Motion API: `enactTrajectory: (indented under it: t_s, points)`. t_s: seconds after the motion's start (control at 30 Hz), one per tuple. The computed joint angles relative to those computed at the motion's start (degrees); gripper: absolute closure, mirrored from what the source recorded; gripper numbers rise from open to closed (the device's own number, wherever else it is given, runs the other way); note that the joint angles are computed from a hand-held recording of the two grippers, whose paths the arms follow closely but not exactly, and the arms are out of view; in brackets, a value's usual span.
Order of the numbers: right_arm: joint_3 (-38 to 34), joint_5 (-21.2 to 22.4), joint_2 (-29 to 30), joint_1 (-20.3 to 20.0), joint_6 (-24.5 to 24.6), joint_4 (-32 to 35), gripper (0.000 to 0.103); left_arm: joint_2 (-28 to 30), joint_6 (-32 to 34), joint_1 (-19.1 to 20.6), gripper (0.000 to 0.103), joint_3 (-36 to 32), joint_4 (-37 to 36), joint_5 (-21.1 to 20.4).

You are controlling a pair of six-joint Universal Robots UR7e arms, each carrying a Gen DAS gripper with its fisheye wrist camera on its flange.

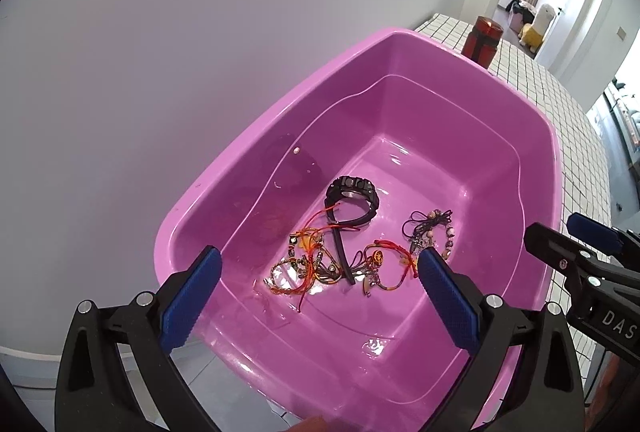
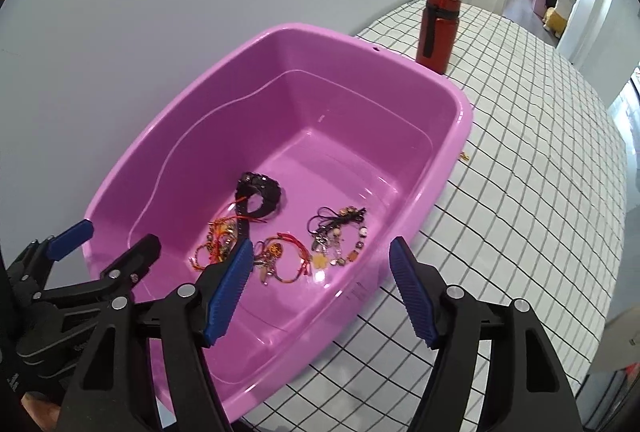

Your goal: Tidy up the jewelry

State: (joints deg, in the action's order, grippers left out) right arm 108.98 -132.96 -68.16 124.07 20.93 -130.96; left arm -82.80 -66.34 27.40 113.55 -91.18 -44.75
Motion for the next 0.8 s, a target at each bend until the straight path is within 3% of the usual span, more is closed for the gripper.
enactTrajectory:
  t_s: [0.3, 0.8]
  points:
    - [-2.2, -2.2, 0.6, 1.0, 3.0, 6.3, 0.035, 0.2, -1.7, -0.8, 0.006, -1.2, 2.6, 0.5]
    - [-2.7, -3.0, 0.8, 1.7, 4.1, 7.5, 0.032, 0.4, -2.3, -1.5, 0.006, -1.5, 4.0, 0.3]
